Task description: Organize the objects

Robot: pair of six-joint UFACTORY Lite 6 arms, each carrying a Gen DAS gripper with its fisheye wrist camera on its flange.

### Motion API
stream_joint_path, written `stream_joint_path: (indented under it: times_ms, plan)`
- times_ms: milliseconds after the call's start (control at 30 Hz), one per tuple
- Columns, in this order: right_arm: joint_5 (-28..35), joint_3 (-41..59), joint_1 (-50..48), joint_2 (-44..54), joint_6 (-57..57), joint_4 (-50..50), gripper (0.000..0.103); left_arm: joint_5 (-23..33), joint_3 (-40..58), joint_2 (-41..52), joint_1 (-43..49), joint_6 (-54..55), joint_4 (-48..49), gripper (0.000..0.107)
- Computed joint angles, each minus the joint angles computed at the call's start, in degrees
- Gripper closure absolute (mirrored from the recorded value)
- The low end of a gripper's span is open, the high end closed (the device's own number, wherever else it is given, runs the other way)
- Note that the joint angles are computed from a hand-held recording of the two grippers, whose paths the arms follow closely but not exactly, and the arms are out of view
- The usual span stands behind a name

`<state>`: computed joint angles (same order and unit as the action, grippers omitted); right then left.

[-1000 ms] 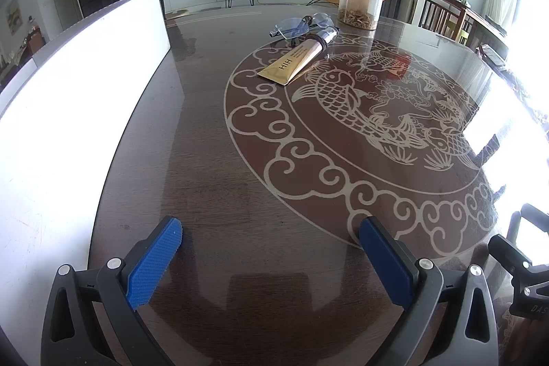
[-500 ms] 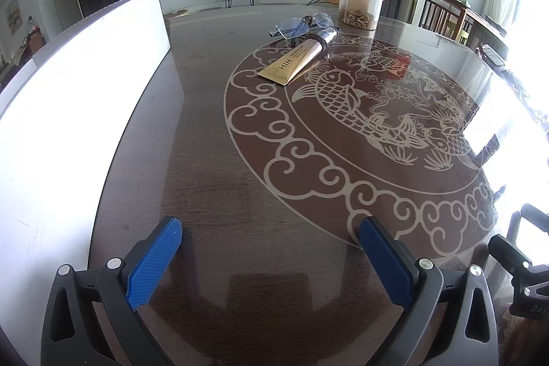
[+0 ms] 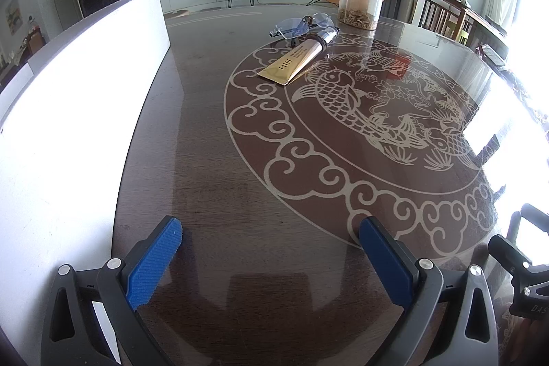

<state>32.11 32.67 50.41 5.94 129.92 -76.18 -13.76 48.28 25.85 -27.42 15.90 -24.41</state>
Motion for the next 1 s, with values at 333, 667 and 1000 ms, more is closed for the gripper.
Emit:
stream_joint_path:
  times_ms: [333, 667, 1000]
  plan:
    - [0.0, 0.0, 0.0, 0.0, 0.0, 0.0, 0.0, 0.0, 0.1, 0.1, 0.0, 0.0, 0.0, 0.004]
    - [0.0, 0.1, 0.0, 0.1, 0.1, -0.1, 0.0, -0.1, 0.3, 0.3, 0.1, -0.1, 0.2, 0.004]
    - [-12.9, 15.1, -14.6, 9.5, -17.5, 3.5, 0.0, -1.3, -8.6, -6.5, 0.6, -9.3, 13.4, 0.004]
